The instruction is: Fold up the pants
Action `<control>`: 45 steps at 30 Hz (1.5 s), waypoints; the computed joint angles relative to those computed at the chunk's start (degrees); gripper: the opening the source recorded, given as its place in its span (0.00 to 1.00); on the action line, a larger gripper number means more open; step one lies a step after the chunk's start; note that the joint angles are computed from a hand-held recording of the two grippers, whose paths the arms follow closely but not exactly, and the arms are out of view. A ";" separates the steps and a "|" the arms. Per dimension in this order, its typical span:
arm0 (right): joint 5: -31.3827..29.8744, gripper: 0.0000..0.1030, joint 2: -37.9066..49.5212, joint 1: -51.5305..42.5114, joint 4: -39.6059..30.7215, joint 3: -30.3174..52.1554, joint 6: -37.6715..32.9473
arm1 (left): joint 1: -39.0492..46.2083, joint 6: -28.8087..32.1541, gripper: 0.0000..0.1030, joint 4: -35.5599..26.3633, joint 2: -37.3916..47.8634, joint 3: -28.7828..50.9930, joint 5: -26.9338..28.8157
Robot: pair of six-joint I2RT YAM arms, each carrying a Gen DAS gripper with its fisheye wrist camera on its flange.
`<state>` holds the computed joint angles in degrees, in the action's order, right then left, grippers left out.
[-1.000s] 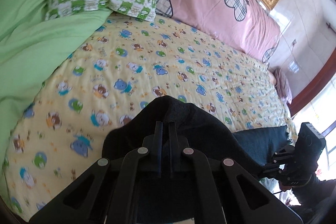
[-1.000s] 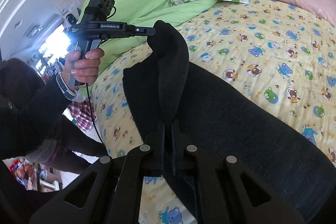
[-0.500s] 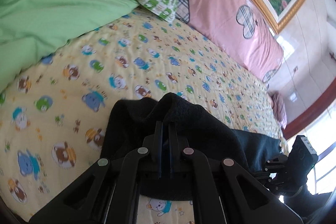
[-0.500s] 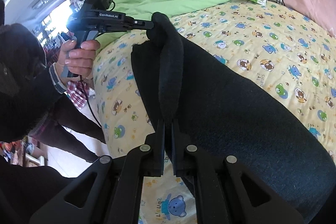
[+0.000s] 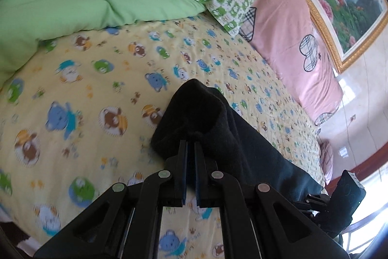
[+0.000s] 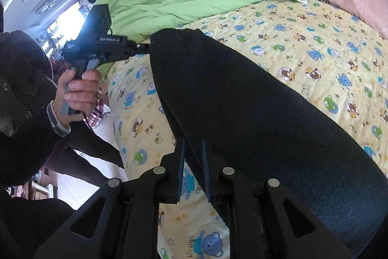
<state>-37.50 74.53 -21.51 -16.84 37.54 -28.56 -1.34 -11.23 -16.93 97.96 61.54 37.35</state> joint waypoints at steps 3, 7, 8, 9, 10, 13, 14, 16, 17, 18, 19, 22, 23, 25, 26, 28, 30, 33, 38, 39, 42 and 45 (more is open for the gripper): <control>-2.20 0.15 0.47 -0.93 -0.23 0.77 1.45 | -0.02 -1.10 0.05 -0.82 -2.08 -1.22 -0.97; -4.47 0.16 0.98 -2.01 -0.40 1.84 3.56 | -0.67 -3.56 0.06 -0.98 -4.48 -2.35 -2.01; -5.31 0.16 1.24 -2.44 -0.64 2.39 4.32 | -1.04 -4.14 0.07 -1.08 -5.23 -2.66 -2.76; -5.98 0.16 1.44 -2.85 -0.74 2.83 4.95 | -1.37 -4.78 0.11 -1.54 -5.58 -2.61 -3.33; -6.62 0.16 1.61 -3.25 -0.67 3.19 5.67 | -1.83 -5.50 0.13 -2.06 -5.83 -2.47 -3.95; -8.68 0.16 2.67 -4.80 -0.92 5.34 8.72 | -2.75 -8.43 0.26 -3.00 -7.02 -2.61 -5.35; -9.02 0.17 2.97 -5.18 -0.81 5.98 9.55 | -2.83 -10.34 0.39 -2.83 -7.69 -3.01 -5.43; -9.11 0.29 3.54 -6.15 0.09 7.30 11.90 | -3.17 -13.09 0.53 -1.87 -8.71 -3.70 -6.09; -8.86 0.40 3.81 -6.40 0.76 7.92 13.19 | -3.37 -13.67 0.55 -1.69 -8.99 -3.76 -6.37; -8.94 0.44 4.01 -6.69 1.47 8.35 14.22 | -3.87 -14.12 0.55 -1.93 -9.28 -3.56 -7.26; -9.09 0.45 4.09 -6.86 2.08 8.70 15.06 | -4.45 -14.08 0.55 -2.51 -9.40 -3.20 -8.60; -8.50 0.45 5.05 -6.67 2.44 10.64 16.67 | -6.67 -14.39 0.55 -3.84 -9.21 -2.27 -13.03; -8.19 0.45 5.38 -6.54 2.64 11.12 17.01 | -7.36 -14.49 0.55 -4.68 -9.02 -1.92 -14.89; -7.00 0.45 6.16 -6.10 2.60 12.35 17.73 | -8.09 -14.76 0.55 -4.85 -8.56 -1.80 -16.74; -6.36 0.45 6.67 -5.91 2.68 12.98 18.21 | -8.40 -14.96 0.55 -4.98 -8.21 -1.75 -17.25; -6.47 0.45 7.80 -6.23 2.90 14.00 18.93 | -8.63 -14.61 0.55 -5.43 -6.93 -1.08 -17.66; -6.66 0.45 9.24 -6.60 2.83 15.40 19.66 | -8.97 -13.94 0.56 -5.94 -5.56 -0.25 -17.60; -5.95 0.45 11.65 -6.84 2.19 17.94 20.32 | -9.30 -13.75 0.56 -5.83 -4.27 0.25 -18.00; -4.04 0.45 18.14 -6.29 -3.22 25.95 20.36 | -9.33 -13.76 0.56 -5.49 -1.44 1.76 -17.66; -3.84 0.45 19.77 -6.13 -4.50 27.90 20.45 | -9.23 -13.63 0.56 -5.40 -0.88 2.07 -17.37; -2.90 0.45 24.85 -5.45 -8.84 34.03 19.94 | -9.78 -13.15 0.56 -5.44 0.16 2.82 -18.55; -0.52 0.45 29.04 -4.54 -12.66 39.03 18.75 | -9.76 -13.04 0.56 -5.01 1.19 2.73 -18.02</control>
<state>-38.03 103.57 -26.05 -29.50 76.57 -9.82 -11.10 -24.27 -21.94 99.15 64.27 19.33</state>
